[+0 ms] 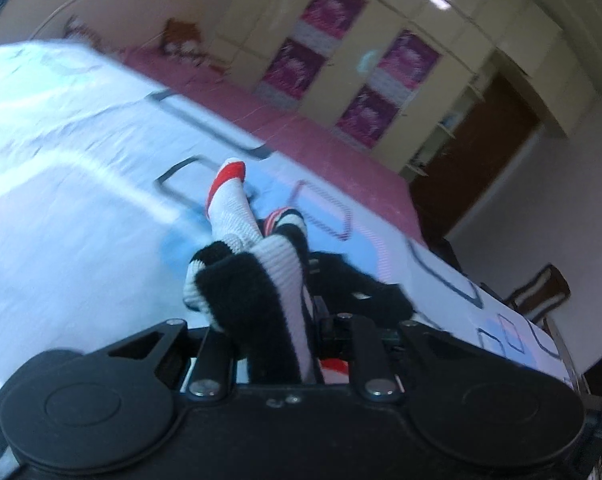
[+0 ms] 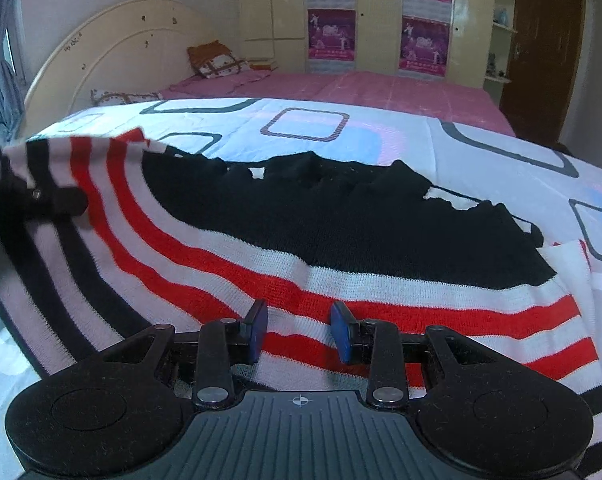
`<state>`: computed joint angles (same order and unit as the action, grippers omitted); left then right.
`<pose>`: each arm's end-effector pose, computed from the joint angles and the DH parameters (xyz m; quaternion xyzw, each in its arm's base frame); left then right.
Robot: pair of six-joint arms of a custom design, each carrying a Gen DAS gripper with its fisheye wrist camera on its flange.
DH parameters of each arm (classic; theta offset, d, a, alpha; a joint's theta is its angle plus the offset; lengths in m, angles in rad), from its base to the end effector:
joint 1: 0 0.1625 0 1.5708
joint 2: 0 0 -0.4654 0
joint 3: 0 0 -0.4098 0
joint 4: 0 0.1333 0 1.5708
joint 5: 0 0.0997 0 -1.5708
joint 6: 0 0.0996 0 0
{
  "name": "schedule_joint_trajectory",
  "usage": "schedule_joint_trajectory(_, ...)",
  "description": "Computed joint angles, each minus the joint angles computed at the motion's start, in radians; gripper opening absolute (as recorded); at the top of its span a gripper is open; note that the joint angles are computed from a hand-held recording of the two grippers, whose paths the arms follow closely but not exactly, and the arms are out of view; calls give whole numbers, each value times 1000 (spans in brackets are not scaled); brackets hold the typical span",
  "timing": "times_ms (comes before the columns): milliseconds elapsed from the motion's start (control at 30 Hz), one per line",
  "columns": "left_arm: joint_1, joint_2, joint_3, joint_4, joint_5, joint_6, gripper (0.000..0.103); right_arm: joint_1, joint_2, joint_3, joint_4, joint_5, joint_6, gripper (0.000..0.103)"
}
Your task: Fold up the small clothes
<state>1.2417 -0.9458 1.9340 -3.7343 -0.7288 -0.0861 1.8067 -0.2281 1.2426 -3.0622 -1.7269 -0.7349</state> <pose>0.0034 -0.6324 0.2642 -0.1328 0.7814 -0.5652 0.2285 0.3023 -0.7537 -0.1219 0.4357 -0.8654 0.2095 0.1316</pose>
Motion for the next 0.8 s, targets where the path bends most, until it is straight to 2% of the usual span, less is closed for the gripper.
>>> schedule_joint_trajectory(100, -32, 25, -36, 5, -15, 71, 18, -11, -26, 22, -27, 28, 0, 34)
schedule_joint_trajectory(233, -63, 84, -98, 32, -68, 166, 18, -40, -81, 59, -51, 53, 22, 34)
schedule_joint_trajectory(433, -84, 205, -172, 111, -165, 258, 18, -107, -162, 101, -77, 21, 105, 34)
schedule_joint_trajectory(567, -95, 287, -196, 185, -148, 342, 19, -140, -207, 129, -108, -7, 138, 34)
schedule_joint_trajectory(633, -102, 310, -193, 220, -107, 383, 26, -151, -231, 140, -104, 18, 163, 34)
schedule_joint_trajectory(700, -106, 302, -165, 216, -107, 410, 34, -159, -253, 144, -74, 60, 194, 34)
schedule_joint_trajectory(767, -115, 284, -121, 197, -127, 442, 49, -162, -265, 143, -41, 111, 221, 35)
schedule_joint_trajectory(800, -117, 272, -105, 203, -132, 445, 57, -161, -268, 138, -12, 134, 235, 42)
